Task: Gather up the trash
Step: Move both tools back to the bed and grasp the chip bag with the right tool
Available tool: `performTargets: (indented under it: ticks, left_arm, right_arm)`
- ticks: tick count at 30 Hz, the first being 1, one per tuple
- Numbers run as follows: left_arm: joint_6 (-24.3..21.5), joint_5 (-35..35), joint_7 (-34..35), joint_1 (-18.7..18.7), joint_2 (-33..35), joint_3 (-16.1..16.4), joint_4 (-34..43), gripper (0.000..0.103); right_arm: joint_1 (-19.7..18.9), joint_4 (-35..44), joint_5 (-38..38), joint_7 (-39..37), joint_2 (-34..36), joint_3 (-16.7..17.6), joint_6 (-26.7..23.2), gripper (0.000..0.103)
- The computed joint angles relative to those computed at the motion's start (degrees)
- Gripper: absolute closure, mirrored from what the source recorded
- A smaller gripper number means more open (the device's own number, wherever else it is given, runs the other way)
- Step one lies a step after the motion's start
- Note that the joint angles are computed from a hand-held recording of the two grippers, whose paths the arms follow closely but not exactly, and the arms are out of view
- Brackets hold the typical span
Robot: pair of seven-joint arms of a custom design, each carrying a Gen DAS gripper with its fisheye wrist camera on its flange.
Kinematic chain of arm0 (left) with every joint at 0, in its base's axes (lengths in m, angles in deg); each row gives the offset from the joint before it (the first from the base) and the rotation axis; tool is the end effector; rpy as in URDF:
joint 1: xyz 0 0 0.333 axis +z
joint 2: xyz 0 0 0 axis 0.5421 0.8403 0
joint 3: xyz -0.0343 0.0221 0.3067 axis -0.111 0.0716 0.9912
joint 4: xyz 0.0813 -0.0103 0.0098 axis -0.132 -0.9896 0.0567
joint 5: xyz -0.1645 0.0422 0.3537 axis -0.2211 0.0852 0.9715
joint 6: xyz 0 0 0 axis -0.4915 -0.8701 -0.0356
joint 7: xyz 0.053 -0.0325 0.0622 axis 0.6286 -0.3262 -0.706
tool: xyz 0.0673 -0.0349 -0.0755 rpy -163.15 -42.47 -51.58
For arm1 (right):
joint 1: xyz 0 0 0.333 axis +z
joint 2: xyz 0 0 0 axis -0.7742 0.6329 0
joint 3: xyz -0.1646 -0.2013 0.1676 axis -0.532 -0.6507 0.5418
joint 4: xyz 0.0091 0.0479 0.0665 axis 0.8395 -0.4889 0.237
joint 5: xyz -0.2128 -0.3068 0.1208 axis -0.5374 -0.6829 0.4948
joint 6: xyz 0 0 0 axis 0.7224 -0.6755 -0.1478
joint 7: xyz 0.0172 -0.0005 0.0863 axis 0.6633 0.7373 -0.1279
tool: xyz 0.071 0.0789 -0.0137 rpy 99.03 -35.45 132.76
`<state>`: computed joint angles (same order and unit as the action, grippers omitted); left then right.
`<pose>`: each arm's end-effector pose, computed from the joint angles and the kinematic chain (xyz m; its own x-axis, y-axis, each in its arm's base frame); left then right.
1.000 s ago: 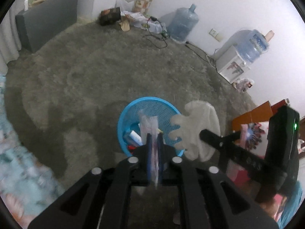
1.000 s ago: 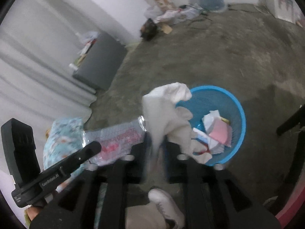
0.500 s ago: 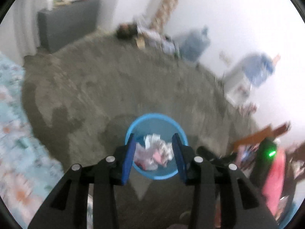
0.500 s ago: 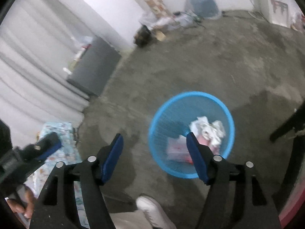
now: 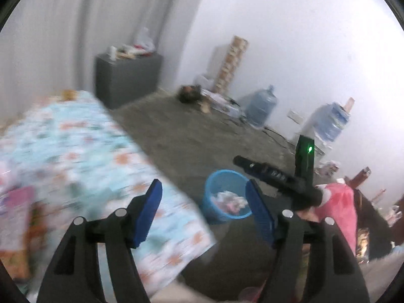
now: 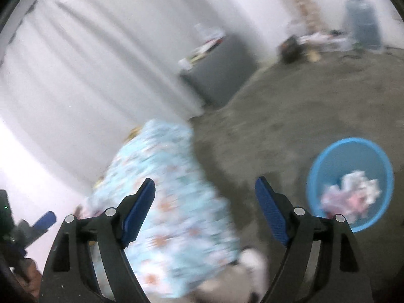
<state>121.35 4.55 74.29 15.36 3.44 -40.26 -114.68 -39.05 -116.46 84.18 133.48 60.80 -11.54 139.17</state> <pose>0.5016 -0.3125 0.6272 -0.4345 -0.8515 0.2936 -0.6969 0.1113 -0.7085 0.5958 0.1312 0.5024 0.0265 -0.7815 -0.6233 -0.7458 0.3997 -0.5329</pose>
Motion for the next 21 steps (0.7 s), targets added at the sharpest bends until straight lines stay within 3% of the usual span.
performTargets:
  ticks: [3,7,11,15,21]
  left_arm:
    - [2.51,3.10,-5.81,3.26,-10.91,1.09,-10.68,0.036]
    - [6.45,7.58,-16.46,10.52,-22.70,0.57,-21.69,0.036]
    - [7.57,9.90,-23.89,17.24,-31.32,-0.39,-29.23,0.036]
    - [6.92,9.72,-25.90,19.44,-37.13,1.54,-34.84,0.036]
    - [8.66,5.54,-23.15,17.65,-40.01,6.53,-40.17,0.036]
  right_arm:
    - [0.76,3.65,2.98,-3.81,1.28,1.32,-5.42,0.025]
    - [1.82,10.58,2.85,-3.51,4.74,3.01,-12.79,0.025]
    - [2.07,19.14,4.28,-1.69,9.93,5.19,-21.28,0.025]
    - [2.83,30.94,3.10,4.16,18.17,7.99,-30.06,0.030]
    - [5.33,49.77,-4.44,19.56,32.09,11.17,-40.08,0.041]
